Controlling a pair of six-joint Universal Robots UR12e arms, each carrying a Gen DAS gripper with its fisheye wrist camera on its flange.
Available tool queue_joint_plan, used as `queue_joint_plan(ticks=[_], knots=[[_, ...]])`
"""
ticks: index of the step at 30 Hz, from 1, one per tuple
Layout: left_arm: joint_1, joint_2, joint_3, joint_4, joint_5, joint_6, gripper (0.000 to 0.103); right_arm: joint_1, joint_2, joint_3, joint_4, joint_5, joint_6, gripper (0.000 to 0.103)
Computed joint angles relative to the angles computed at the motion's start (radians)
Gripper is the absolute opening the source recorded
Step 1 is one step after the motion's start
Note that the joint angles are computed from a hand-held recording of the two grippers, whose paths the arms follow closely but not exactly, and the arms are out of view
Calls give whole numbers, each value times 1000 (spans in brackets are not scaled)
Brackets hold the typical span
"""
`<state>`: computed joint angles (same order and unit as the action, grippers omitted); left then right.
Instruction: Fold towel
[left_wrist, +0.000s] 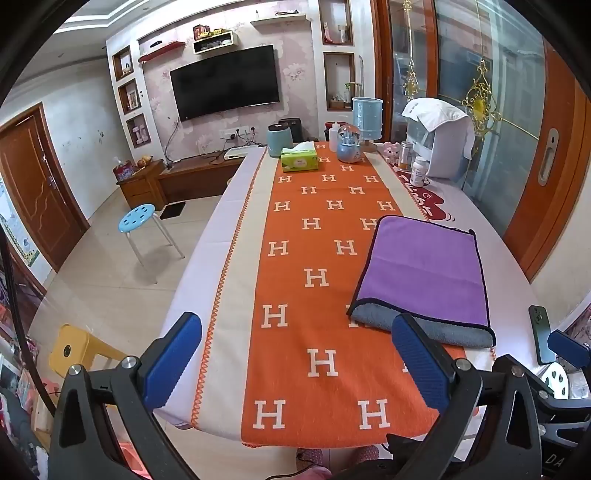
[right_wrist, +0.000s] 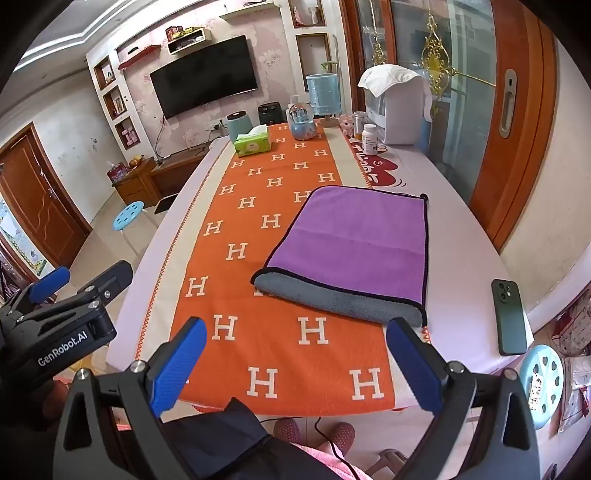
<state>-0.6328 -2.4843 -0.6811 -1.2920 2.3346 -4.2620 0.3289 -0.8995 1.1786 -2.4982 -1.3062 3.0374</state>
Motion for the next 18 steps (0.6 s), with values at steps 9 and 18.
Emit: queue_joint_plan(ticks=[9,18], knots=[[0,-1,2,-4,5,1,102,0,0,0,0,0,-1,98],[-1,-1,2,-1,6,2,102,1,0,0,2,-3,-1,98]])
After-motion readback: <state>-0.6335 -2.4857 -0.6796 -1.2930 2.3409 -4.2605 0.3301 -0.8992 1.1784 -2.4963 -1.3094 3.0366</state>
